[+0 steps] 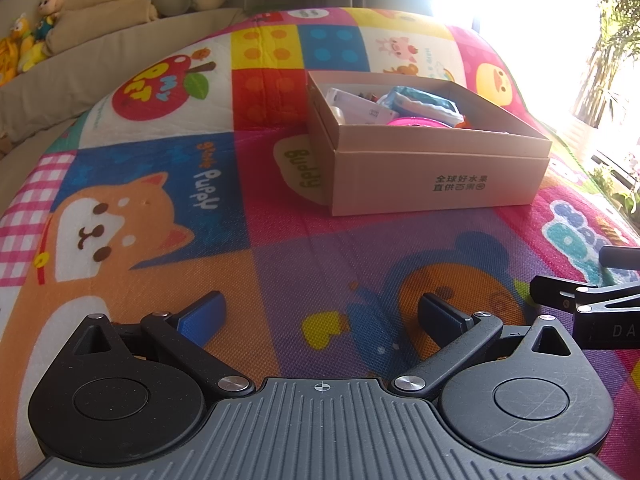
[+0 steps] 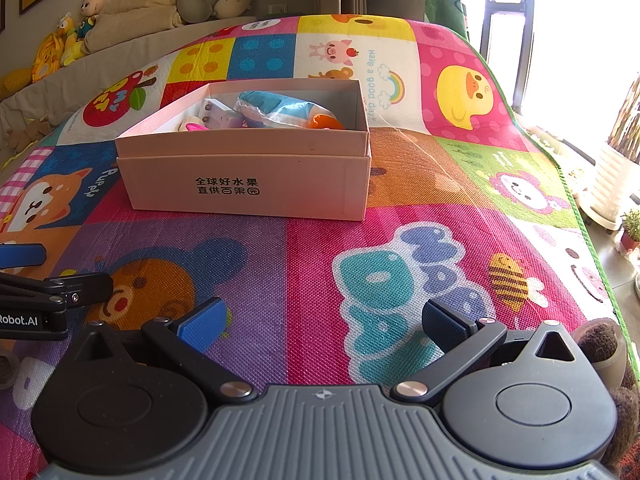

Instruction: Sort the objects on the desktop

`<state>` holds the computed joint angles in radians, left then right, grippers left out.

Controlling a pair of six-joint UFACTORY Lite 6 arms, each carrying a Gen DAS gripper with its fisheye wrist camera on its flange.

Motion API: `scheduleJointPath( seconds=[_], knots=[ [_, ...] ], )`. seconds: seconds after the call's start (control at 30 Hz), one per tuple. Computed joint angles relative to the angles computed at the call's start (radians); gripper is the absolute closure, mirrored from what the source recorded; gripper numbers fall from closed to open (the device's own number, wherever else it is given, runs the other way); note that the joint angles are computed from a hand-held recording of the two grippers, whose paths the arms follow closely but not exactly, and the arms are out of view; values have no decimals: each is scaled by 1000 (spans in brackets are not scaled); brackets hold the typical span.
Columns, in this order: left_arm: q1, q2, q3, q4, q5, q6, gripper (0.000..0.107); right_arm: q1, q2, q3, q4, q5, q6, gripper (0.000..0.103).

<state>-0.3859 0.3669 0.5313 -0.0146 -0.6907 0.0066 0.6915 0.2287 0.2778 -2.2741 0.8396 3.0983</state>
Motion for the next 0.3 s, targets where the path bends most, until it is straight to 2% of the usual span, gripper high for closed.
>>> scheduleJointPath(
  seconds=[0.3],
  knots=[
    [9,0,6,24,10,-14,4,3,2,2,4,0,0,0]
  ],
)
